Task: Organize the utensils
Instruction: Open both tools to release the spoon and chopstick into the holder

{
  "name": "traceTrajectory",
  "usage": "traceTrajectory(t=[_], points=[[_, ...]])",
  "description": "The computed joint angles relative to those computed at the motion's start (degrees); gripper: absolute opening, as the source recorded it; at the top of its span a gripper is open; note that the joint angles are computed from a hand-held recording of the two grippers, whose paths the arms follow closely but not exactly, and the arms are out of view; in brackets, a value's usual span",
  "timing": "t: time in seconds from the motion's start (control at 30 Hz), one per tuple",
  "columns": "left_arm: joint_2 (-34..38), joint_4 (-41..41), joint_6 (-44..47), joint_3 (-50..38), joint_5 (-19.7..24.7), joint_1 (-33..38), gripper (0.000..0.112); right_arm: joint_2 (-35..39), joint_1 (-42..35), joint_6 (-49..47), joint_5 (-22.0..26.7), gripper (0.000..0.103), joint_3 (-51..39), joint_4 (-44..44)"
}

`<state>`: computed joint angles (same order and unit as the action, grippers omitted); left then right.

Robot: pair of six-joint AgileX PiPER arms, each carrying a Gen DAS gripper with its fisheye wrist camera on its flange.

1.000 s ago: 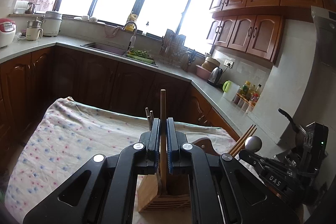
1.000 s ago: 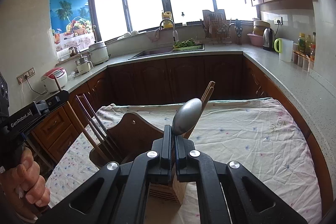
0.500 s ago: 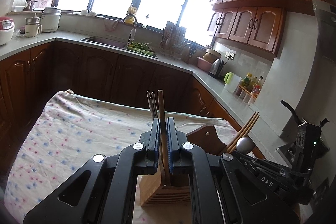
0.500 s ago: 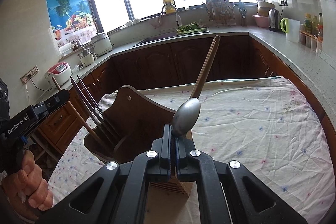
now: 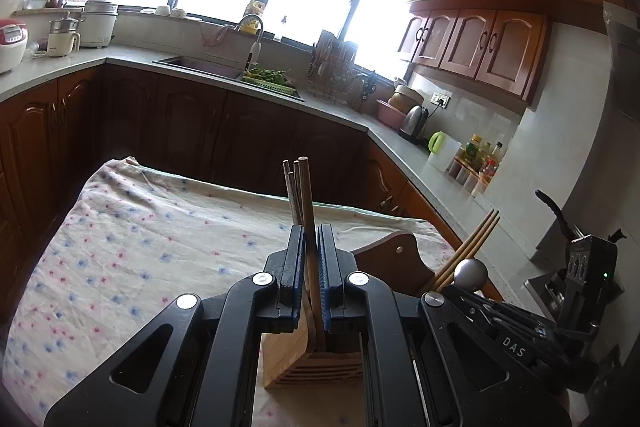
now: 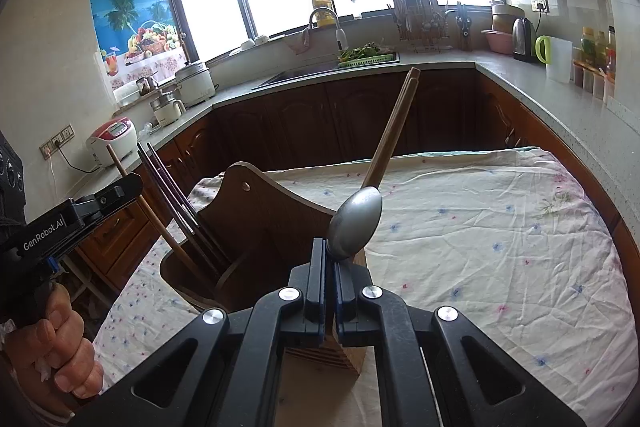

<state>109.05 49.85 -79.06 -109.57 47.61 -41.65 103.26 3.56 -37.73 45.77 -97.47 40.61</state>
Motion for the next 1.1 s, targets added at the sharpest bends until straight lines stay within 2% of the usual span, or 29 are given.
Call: traceTrajectory(t=[0.37, 0.6, 0.7, 0.8, 0.87, 0.93, 0.97, 1.03, 1.1], points=[[0.29, -0.97, 0.39, -0.57, 0.43, -0.13, 0.006, -0.34, -1.14, -0.85, 0.26, 0.009, 0.99, 2.08], [-0.60, -0.85, -0.76, 0.92, 0.84, -0.27, 0.017, -1.35, -1.60, -0.52, -0.63, 0.020, 2.09, 2.69], [-1.16, -0.63, -1.59, 1.92, 1.22, -0.54, 0.030, -1.61, -1.99, -1.02, -0.99, 0.028, 2.57, 3.47], [-1.91, 0.00, -2.63, 3.22, 1.85, -1.09, 0.043, -2.03, -2.37, -1.54, -1.25, 0.031, 3.29, 4.13], [-2.07, 0.25, -2.94, 3.43, 3.74, -1.69, 0.063, -2.56, -2.53, -2.13, -1.55, 0.035, 4.16, 4.63], [-2.39, 1.36, -4.10, 4.00, 6.10, -2.63, 0.077, -3.11, -2.56, -2.25, -1.82, 0.050, 4.98, 4.52], [-2.94, 2.21, -5.13, 5.03, 6.59, -3.10, 0.079, -3.42, -2.80, -2.96, -1.76, 0.056, 5.59, 5.27], [-4.11, 2.67, -6.20, 6.90, 6.89, -3.71, 0.082, -4.67, -3.63, -6.14, -2.00, 0.075, 8.01, 8.41], [-5.18, 2.87, -7.40, 8.59, 7.66, -4.47, 0.087, -6.06, -4.01, -8.08, -2.77, 0.079, 10.18, 9.84]])
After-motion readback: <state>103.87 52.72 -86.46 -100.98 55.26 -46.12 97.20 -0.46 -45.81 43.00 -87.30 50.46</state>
